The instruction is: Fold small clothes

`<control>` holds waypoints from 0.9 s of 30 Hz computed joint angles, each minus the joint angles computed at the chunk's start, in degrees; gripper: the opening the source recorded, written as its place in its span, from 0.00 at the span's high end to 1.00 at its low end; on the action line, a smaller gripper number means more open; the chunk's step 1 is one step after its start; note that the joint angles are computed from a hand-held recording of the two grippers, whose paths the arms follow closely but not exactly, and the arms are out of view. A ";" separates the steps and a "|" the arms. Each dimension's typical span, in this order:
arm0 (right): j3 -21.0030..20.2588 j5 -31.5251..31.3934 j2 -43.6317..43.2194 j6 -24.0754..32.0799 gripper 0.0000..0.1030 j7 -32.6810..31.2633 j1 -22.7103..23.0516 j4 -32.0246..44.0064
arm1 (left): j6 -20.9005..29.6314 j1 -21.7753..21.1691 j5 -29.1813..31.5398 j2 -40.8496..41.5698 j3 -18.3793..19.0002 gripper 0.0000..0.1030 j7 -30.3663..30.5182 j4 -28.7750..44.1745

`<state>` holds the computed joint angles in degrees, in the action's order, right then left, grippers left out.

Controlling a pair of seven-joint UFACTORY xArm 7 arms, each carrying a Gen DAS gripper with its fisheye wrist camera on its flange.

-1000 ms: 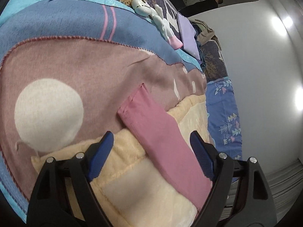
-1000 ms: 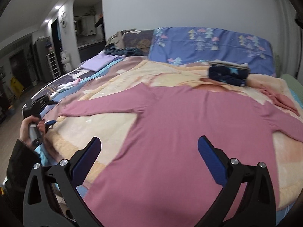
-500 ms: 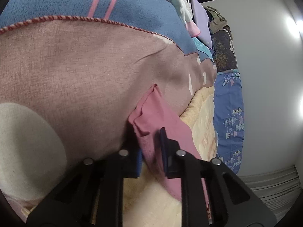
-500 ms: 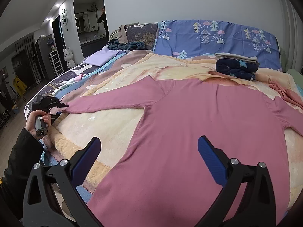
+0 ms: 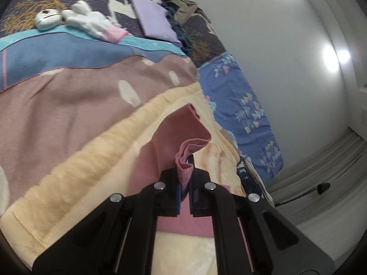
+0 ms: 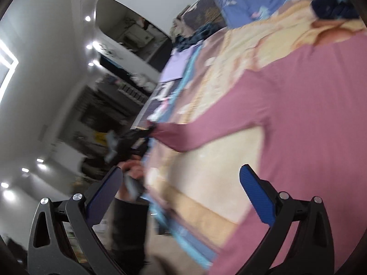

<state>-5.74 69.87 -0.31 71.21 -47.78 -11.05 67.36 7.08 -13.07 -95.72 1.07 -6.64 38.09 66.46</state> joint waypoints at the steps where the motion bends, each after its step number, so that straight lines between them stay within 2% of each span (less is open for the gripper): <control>1: 0.32 0.08 2.18 0.33 0.01 1.73 0.31 2.92 | 0.23 -0.77 0.74 0.82 -0.76 0.96 0.74 1.62; 3: 1.47 -1.57 7.95 1.71 0.01 6.29 0.35 10.78 | -0.36 -2.41 4.03 2.57 -2.15 0.96 0.10 4.29; 7: 4.72 -3.27 22.26 10.90 0.01 18.09 -2.55 28.58 | -0.57 -5.75 13.53 7.71 -5.29 0.96 -4.21 9.82; 10: 6.69 -6.55 29.08 14.33 0.01 22.91 -4.01 37.09 | -0.53 -7.48 20.80 12.32 -7.84 0.96 -8.78 13.48; 13: 6.05 -13.10 29.04 7.82 0.23 23.69 -3.19 36.46 | -0.43 -9.50 28.70 17.13 -9.22 0.96 -14.32 16.53; 16: 7.49 -12.70 29.56 6.03 0.25 23.95 -5.78 34.32 | -0.68 -11.37 35.15 20.68 -9.67 0.96 -18.78 18.53; 17: 8.00 -12.37 29.35 5.08 0.30 23.26 -6.73 33.37 | -1.10 -12.58 38.14 21.34 -8.97 0.96 -21.00 18.62; 18: 8.49 -12.52 28.66 3.92 0.31 22.21 -7.39 32.12 | -1.50 -12.63 39.57 21.62 -9.26 0.96 -21.52 18.30; 21: 10.17 -13.10 29.66 4.50 0.33 22.57 -9.12 32.17 | -2.47 -15.30 47.36 22.24 -6.92 0.96 -26.54 17.90; 23: 10.80 -13.38 30.39 4.09 0.44 23.32 -9.30 32.46 | -3.39 -15.20 49.76 22.31 -7.57 0.96 -27.67 17.40; 27: 11.51 -14.03 31.02 4.71 0.54 24.18 -9.56 32.96 | -5.40 -14.67 53.79 22.14 -8.65 0.96 -29.94 16.20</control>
<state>5.76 55.84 30.71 75.92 -23.60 -20.61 100.32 1.69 -27.75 -41.92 23.20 -15.29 8.15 82.65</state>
